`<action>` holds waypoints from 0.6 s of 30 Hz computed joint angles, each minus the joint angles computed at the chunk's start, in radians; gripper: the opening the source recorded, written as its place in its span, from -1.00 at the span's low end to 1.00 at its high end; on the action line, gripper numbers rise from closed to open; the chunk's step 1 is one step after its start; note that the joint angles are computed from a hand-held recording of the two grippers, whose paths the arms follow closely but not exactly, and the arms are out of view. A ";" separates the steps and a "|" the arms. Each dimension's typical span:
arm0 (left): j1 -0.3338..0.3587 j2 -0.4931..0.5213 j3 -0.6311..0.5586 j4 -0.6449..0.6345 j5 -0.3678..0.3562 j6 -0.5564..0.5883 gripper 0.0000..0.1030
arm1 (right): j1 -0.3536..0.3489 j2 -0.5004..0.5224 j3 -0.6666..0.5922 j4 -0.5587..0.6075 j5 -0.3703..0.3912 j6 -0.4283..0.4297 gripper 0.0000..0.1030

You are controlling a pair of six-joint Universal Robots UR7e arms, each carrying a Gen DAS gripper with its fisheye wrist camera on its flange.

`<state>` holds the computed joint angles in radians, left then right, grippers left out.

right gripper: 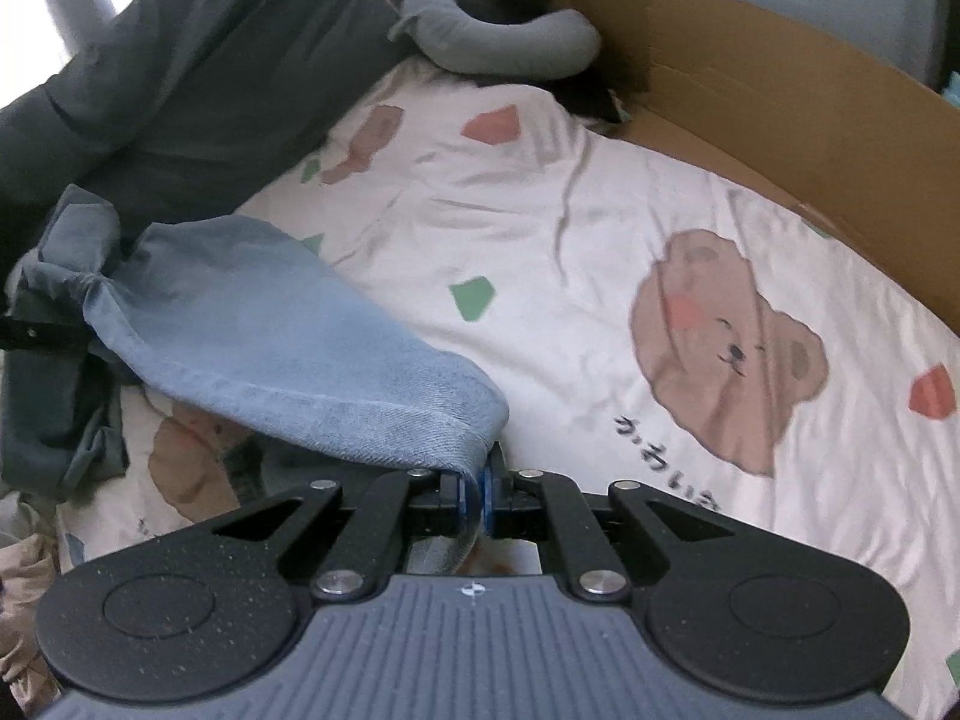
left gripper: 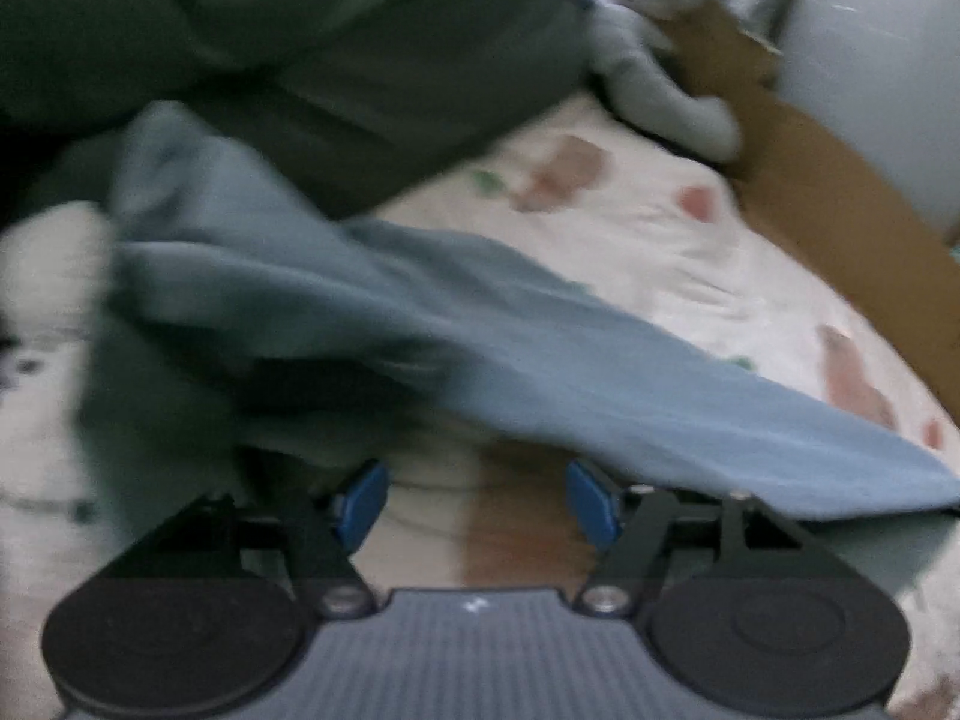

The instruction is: Fold clothes

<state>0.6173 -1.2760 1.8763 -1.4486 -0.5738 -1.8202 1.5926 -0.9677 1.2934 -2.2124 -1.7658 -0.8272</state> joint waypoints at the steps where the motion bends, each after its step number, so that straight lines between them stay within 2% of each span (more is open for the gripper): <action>1: -0.002 -0.007 -0.016 0.095 -0.008 -0.066 0.44 | -0.003 -0.004 0.002 -0.002 -0.006 0.001 -0.94; 4: -0.006 0.000 -0.069 0.342 -0.040 -0.225 0.53 | -0.008 -0.009 0.006 -0.010 -0.030 0.004 -0.95; 10: 0.016 0.066 -0.130 0.621 -0.126 -0.367 0.54 | -0.019 -0.015 0.012 -0.024 -0.065 0.016 -0.95; 13: 0.033 0.072 -0.112 0.633 -0.166 -0.364 0.54 | -0.017 -0.011 0.013 -0.056 -0.081 0.012 -0.95; 18: 0.036 0.030 -0.043 0.525 -0.209 -0.304 0.47 | -0.008 0.023 -0.031 -0.111 -0.100 -0.003 -0.96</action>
